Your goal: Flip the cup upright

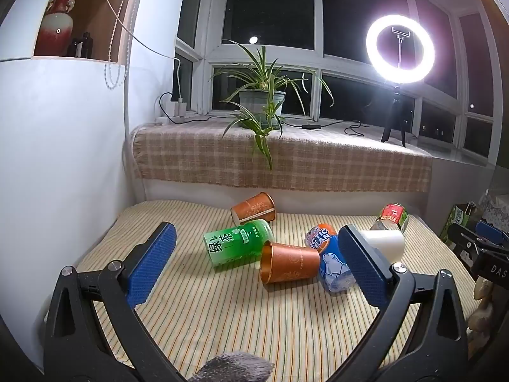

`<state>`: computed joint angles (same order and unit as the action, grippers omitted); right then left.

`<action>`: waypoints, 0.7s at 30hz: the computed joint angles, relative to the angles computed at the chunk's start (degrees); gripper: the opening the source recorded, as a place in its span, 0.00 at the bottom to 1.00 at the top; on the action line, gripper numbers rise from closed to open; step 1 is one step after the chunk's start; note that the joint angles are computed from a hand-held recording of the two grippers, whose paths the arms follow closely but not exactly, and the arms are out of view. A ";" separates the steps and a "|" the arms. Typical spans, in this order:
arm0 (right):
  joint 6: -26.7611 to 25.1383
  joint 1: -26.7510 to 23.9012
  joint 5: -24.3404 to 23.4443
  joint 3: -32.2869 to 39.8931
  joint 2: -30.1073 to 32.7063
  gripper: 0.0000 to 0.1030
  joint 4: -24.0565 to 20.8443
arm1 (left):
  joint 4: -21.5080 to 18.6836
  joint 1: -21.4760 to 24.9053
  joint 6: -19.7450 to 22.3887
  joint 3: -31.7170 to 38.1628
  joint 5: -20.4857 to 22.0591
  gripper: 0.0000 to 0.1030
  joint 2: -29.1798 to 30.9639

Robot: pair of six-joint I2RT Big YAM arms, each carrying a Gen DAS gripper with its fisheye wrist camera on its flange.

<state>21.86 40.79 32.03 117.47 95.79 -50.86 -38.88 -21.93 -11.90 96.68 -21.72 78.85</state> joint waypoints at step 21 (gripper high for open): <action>-1.33 0.38 1.63 0.48 0.09 1.00 0.65 | 0.02 0.14 -0.13 0.00 0.20 1.00 0.04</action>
<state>20.54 41.17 33.66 117.95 95.88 -50.22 -38.87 -21.79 -12.03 96.68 -21.53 78.89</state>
